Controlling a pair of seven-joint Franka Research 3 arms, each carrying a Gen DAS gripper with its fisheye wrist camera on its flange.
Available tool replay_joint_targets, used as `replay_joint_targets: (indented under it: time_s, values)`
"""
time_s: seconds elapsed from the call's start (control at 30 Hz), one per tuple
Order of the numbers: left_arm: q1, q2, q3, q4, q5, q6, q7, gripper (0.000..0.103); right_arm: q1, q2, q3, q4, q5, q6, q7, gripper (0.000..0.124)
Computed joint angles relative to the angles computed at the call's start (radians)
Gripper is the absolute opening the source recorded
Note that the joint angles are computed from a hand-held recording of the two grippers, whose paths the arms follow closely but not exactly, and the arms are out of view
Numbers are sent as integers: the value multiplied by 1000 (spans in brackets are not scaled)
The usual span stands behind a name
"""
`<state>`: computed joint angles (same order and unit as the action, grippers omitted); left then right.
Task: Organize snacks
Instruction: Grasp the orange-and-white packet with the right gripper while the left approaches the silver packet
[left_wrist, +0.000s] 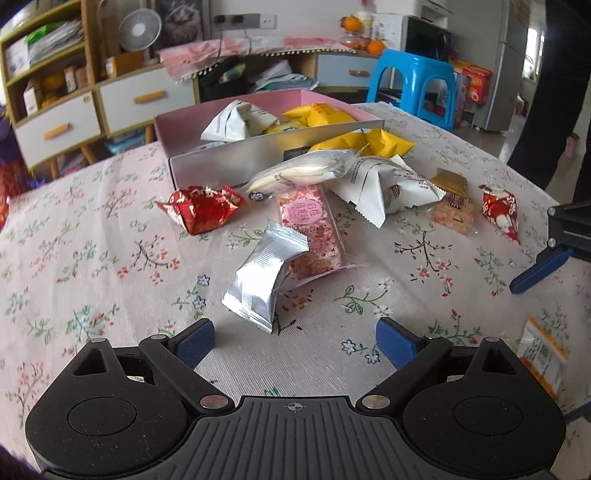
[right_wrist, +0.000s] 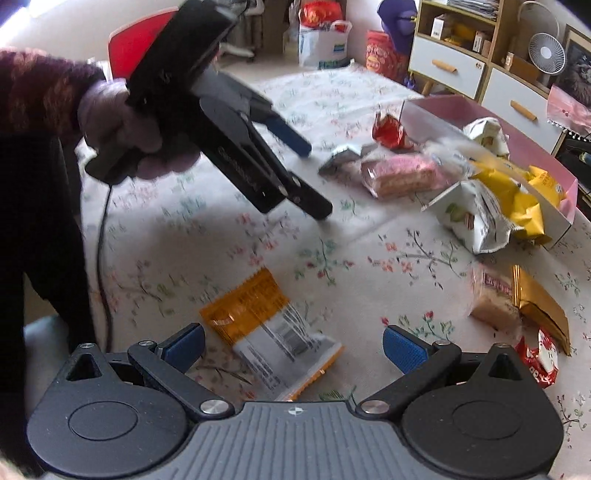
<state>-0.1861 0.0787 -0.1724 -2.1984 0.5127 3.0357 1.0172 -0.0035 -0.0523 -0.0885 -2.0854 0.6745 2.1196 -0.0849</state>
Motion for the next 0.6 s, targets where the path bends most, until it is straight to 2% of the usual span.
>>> replay_joint_targets:
  time_s: [0.07, 0.33, 0.47, 0.6]
  values:
    - [0, 6, 7, 2, 16, 15, -8, 97, -3, 0, -3, 0, 14, -1, -1, 94]
    - [-5, 31, 47, 33, 111, 25, -101, 95, -1, 18, 5, -4, 68, 112, 44, 91]
    - [6, 32, 40, 36, 90, 29, -95, 93, 0, 27, 6, 3, 75, 131, 47, 89]
    - [33, 33, 5, 30, -4, 49, -8, 81, -2, 30, 6, 14, 67, 104, 53, 82]
